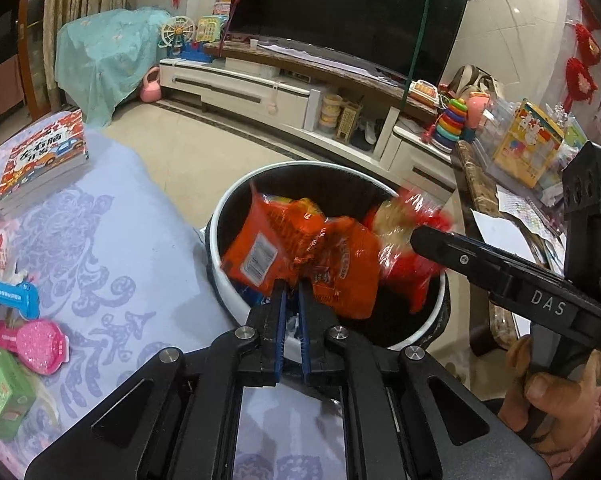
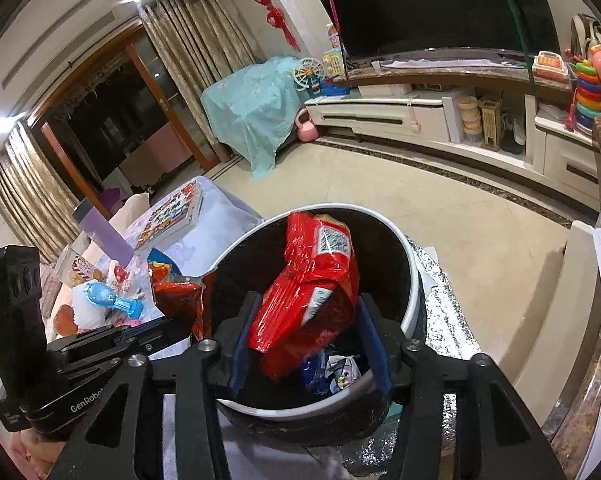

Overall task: Collect trash
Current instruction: 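Move both bags over the trash bin and open both tools to drop them, then grasp the green milk carton with the right tool while the left tool grasps the yellow snack packet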

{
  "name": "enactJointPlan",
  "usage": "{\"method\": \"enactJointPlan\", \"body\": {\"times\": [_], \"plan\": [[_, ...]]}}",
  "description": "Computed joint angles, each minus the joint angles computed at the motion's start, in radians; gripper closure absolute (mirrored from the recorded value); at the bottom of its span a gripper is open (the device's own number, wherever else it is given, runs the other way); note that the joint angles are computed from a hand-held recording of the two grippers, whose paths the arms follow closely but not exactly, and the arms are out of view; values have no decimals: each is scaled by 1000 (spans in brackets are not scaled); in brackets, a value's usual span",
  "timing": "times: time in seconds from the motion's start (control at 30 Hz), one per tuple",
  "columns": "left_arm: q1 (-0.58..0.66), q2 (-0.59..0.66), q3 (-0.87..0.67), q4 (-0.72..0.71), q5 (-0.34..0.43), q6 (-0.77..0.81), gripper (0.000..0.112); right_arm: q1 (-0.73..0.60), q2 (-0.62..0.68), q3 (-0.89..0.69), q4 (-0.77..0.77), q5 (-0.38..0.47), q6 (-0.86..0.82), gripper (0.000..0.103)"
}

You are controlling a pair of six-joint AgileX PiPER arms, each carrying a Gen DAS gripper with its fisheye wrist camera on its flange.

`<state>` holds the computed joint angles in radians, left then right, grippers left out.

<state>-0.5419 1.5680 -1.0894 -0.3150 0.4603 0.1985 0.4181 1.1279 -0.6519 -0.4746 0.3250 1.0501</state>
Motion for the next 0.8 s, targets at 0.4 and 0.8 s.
{"method": "enactJointPlan", "body": {"times": [0.4,0.8], "plan": [[66,-119,163,-53,-56,19,62,57,-55,22,-139,53,194,20],[298,-338,408,-277,-27,259,54,341,-23,19,-497,163,671,9]]}}
